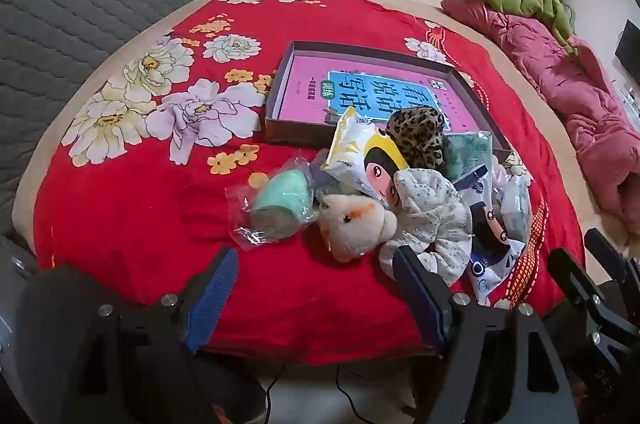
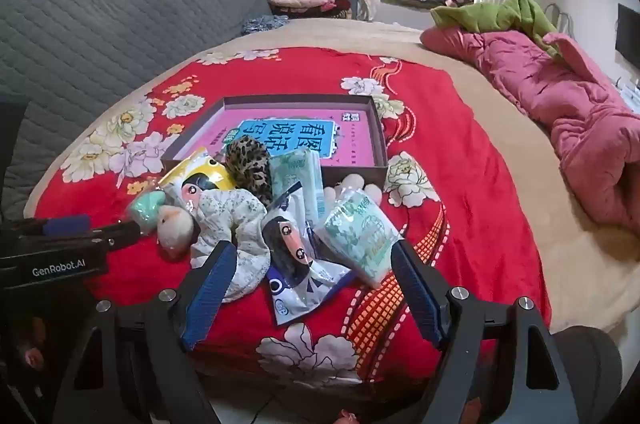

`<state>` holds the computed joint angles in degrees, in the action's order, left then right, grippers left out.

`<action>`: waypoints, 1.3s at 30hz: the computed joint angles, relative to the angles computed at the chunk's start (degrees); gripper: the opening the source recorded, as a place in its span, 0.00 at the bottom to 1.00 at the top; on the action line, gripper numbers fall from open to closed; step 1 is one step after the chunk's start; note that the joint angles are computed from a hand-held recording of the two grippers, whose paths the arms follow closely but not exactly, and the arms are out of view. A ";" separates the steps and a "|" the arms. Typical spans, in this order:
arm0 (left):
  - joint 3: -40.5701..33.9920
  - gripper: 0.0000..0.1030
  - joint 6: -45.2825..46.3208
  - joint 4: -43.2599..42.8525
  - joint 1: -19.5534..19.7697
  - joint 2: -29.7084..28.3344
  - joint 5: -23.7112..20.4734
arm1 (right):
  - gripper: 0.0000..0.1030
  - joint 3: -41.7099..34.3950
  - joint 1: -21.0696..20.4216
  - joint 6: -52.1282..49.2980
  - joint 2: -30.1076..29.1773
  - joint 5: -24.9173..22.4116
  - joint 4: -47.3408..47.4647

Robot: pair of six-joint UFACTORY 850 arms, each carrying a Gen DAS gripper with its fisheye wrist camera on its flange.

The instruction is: Organize soft objects

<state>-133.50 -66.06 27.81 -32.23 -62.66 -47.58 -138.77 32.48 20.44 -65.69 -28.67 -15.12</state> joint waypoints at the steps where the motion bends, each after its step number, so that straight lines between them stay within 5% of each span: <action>1: -0.65 0.77 0.83 -0.29 -0.04 -0.35 -0.18 | 0.78 0.35 -0.03 -0.25 0.22 0.22 0.31; 4: -2.98 0.77 3.05 -0.38 -0.28 -1.62 -1.23 | 0.78 -0.15 -0.31 -0.20 -0.28 -0.14 1.24; 7: 2.84 0.77 -0.56 1.44 -0.07 1.39 2.42 | 0.78 1.22 -0.32 0.26 0.50 0.11 0.93; 10: -0.92 0.77 -0.13 1.84 -0.34 -0.39 -0.60 | 0.78 0.57 -0.51 0.49 0.16 -0.26 1.59; 39: -2.30 0.77 -0.03 4.42 -0.84 -0.92 -1.96 | 0.78 -1.41 -0.35 -1.37 -0.89 0.26 2.24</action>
